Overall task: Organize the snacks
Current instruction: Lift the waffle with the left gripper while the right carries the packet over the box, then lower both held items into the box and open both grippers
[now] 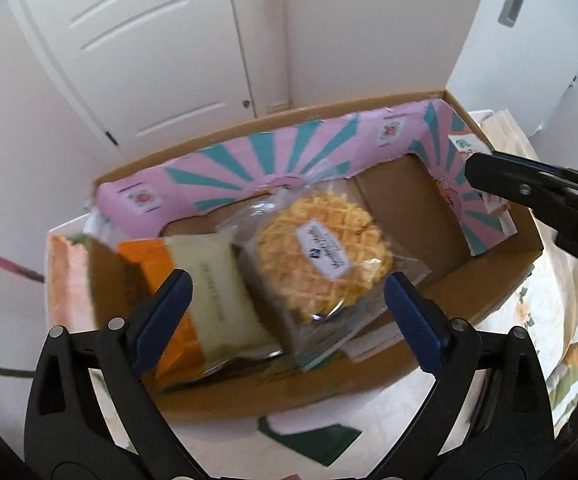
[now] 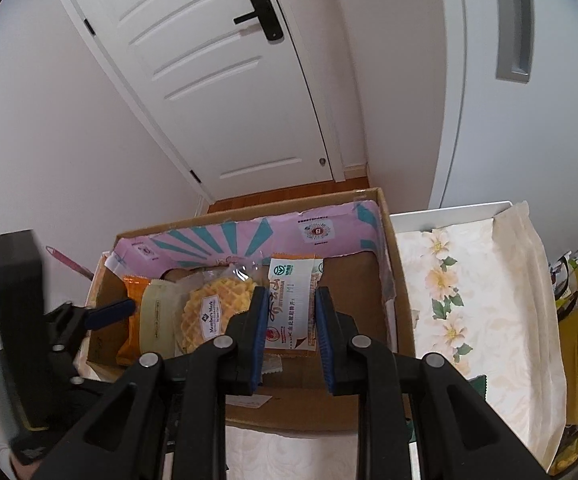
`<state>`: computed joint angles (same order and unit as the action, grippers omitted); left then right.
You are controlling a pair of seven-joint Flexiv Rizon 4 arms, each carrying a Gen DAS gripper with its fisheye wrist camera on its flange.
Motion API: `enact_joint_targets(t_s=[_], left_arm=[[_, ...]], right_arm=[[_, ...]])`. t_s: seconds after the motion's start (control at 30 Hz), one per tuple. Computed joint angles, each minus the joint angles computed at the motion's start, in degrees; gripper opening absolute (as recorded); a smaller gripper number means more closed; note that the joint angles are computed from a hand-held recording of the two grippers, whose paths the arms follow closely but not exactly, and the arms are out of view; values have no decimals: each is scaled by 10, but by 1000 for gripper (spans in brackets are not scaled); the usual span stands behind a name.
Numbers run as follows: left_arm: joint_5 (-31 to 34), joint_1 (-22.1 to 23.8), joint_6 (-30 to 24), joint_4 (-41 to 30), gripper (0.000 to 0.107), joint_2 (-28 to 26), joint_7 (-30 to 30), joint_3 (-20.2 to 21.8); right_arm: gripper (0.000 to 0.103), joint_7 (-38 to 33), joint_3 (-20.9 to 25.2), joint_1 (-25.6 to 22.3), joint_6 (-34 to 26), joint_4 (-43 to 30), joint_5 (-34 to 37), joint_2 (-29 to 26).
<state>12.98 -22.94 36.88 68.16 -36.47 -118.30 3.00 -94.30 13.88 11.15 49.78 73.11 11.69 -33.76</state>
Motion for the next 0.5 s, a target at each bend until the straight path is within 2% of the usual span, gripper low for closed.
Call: enact_joint_targets(t_s=[0.27,0.5], left_arm=[[10,3,22,42,97,40,-21,4],[25,3,29,57,97,55,-41,6]], right_arm=[[21,3,-12,15,-104,-94,-27,-58],[22,1,-21,30,-129,-130,-44,-88]])
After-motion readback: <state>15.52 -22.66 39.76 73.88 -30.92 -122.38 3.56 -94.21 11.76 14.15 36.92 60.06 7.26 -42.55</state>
